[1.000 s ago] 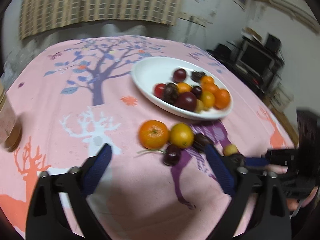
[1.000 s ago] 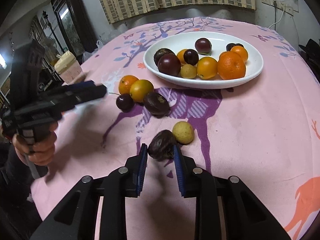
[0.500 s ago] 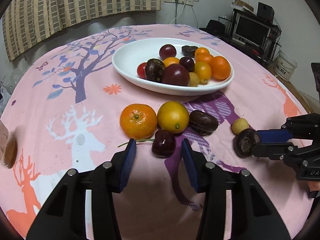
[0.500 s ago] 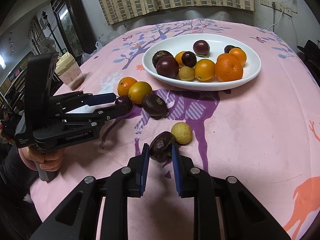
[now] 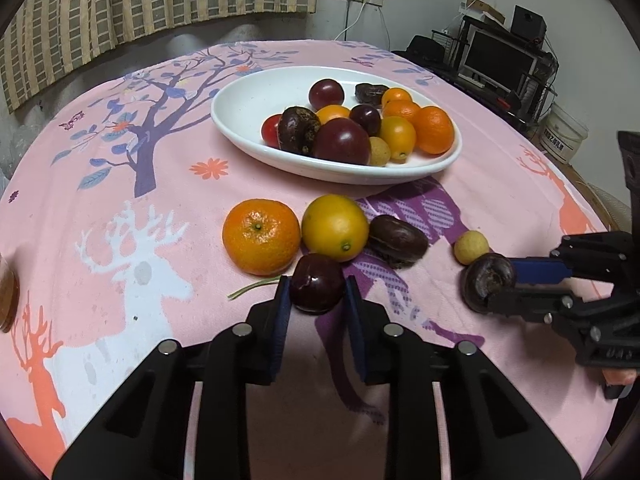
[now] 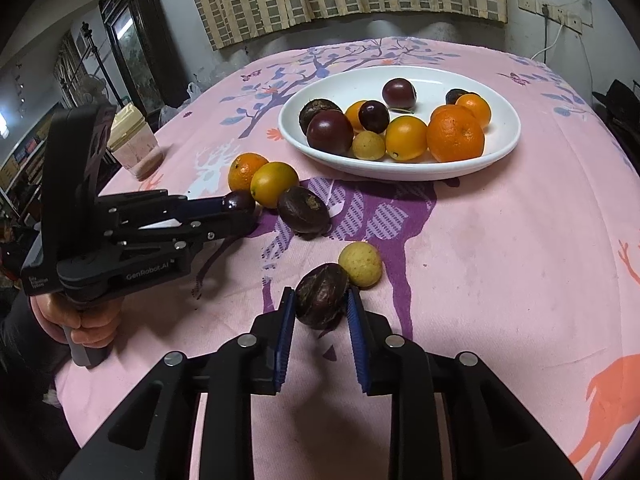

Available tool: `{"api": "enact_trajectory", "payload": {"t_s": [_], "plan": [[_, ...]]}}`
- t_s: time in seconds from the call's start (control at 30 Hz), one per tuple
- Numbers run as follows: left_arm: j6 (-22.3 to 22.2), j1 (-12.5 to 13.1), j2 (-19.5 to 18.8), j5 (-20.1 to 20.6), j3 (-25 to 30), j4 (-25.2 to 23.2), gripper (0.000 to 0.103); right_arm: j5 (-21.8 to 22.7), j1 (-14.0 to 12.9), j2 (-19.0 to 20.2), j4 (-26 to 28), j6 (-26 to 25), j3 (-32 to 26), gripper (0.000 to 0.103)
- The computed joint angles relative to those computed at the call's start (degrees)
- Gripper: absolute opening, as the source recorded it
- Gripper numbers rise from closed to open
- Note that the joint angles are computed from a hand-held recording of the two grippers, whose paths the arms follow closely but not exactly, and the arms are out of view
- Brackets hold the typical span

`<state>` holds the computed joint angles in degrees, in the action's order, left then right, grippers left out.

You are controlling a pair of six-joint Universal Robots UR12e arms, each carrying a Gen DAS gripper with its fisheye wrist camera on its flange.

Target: Organize fruits

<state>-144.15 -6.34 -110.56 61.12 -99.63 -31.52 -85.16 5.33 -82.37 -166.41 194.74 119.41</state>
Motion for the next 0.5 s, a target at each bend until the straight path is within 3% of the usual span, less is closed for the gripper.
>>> {"api": "enact_trajectory", "payload": {"t_s": [0.07,0.13,0.2,0.3,0.37,0.43,0.47,0.5], "plan": [[0.23,0.43,0.72,-1.24,-0.70,0.47,0.027,1.09,-0.29,-0.20,-1.03,0.29,0.34,0.025],[0.03,0.91,1.42,-3.01,-1.04,0.80,0.027,2.42,-0.70,-0.44,-4.59,0.56,1.09,0.011],[-0.57,1.21,1.86,-4.94,-0.88,1.86,0.027,3.98,-1.38,-0.54,-9.02,1.55,1.57,0.008],[-4.32,1.01,1.02,-6.84,1.13,4.34,0.027,0.42,-1.14,0.39,-8.39,1.75,-0.07,0.007],[-6.60,0.90,0.23,-7.93,2.95,1.98,0.026,3.85,-2.08,0.70,-5.91,1.46,-0.32,0.011],[-6.87,1.12,-0.07,-9.24,3.62,-0.08,0.026,6.63,-2.38,0.44,-3.04,0.29,-0.43,0.042],[-6.47,1.06,-0.01,-8.52,3.33,0.79,0.026,7.46,-2.13,0.32,-3.48,-0.79,-0.24,0.048],[-6.49,0.95,0.00,-7.87,3.06,1.94,0.026,7.32,-1.68,0.39,-4.52,-1.94,-0.19,0.048]]}}
